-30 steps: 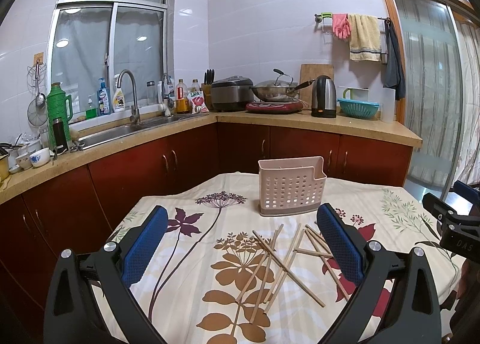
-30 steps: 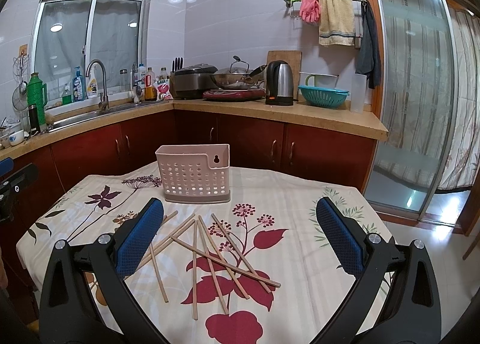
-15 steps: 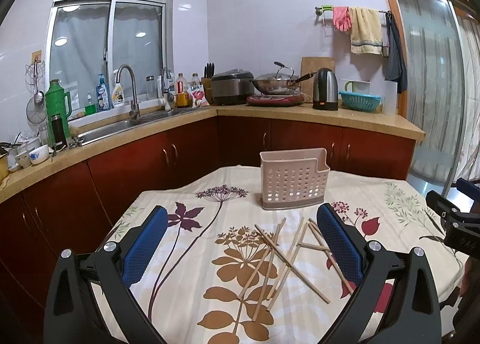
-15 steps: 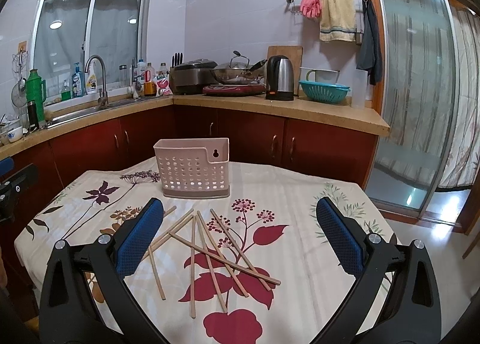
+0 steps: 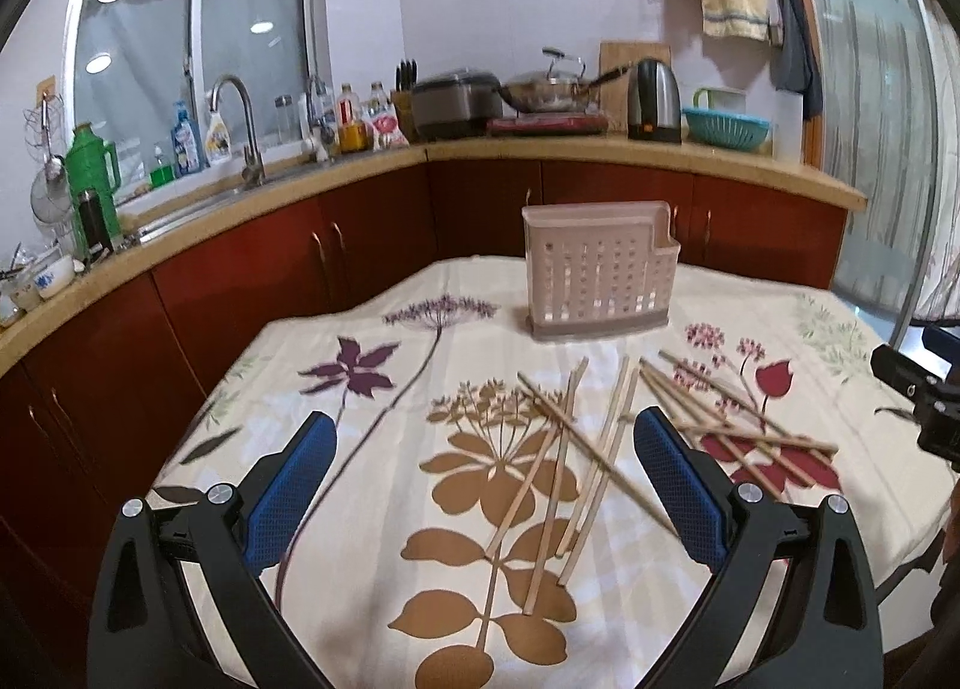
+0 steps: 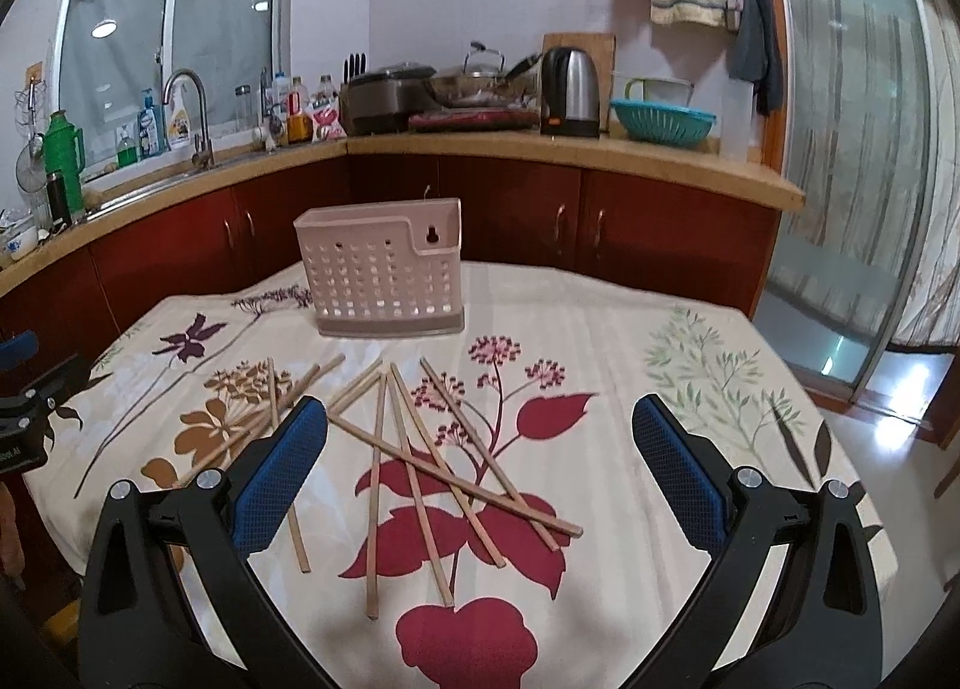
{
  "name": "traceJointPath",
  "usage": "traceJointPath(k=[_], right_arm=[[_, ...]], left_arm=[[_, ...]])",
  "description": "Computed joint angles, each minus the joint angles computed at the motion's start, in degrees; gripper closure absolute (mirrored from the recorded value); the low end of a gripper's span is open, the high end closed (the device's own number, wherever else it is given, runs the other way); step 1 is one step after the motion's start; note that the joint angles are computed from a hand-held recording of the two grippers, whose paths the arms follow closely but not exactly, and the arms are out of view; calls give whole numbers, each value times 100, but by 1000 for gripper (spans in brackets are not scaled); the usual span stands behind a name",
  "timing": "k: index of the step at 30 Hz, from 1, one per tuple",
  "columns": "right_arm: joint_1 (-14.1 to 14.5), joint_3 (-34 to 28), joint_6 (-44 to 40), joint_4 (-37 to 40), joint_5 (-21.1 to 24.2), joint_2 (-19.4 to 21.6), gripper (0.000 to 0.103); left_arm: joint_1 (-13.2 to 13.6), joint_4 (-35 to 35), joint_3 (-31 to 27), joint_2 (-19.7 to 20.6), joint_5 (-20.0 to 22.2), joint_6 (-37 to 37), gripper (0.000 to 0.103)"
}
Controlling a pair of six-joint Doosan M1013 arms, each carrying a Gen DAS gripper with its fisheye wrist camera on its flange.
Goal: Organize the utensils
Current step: 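Lower both open tools toward the scattered wooden chopsticks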
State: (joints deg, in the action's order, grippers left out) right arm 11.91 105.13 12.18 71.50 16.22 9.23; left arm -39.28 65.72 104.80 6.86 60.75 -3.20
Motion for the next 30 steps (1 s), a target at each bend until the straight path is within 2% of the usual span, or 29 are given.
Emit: traceJointPath(k=[8,18,30], right_arm=[[6,-138,1054,-1041,185,228,4],[-140,-185,1107,-1098,206,349,4],[-498,-242,1121,-809,424,458,4]], left_arm=[[156,-413,-53,218,-292,226,6],[157,-675,-233,500,-563,248,6],[141,-1352,-766,1137,-426,1033,6]])
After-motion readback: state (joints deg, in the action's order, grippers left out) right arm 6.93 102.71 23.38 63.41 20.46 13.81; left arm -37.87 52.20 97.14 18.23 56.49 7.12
